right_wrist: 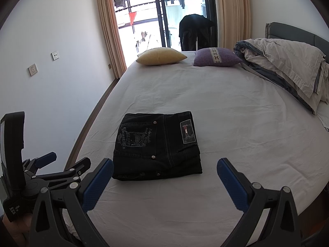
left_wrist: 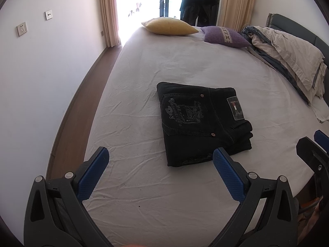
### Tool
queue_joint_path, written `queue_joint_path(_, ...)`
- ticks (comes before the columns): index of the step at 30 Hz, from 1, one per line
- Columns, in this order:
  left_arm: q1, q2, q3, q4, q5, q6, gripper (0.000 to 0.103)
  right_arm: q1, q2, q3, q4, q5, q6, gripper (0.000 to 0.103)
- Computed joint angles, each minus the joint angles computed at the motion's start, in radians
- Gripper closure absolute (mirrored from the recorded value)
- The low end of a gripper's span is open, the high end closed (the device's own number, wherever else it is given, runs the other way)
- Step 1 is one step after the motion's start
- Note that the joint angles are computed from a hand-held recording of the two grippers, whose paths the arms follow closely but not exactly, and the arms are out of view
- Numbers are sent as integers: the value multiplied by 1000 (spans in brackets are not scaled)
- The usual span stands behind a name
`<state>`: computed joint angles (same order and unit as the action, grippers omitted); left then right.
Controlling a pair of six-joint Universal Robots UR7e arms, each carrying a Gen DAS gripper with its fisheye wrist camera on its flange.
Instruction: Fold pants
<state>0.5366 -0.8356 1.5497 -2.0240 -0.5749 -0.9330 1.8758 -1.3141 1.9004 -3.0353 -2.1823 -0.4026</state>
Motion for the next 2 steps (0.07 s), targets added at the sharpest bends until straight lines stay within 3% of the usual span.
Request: queue_joint_path(2,2,1,-4,1,-4,2,0,-1,-5,11,-3,1,3,0)
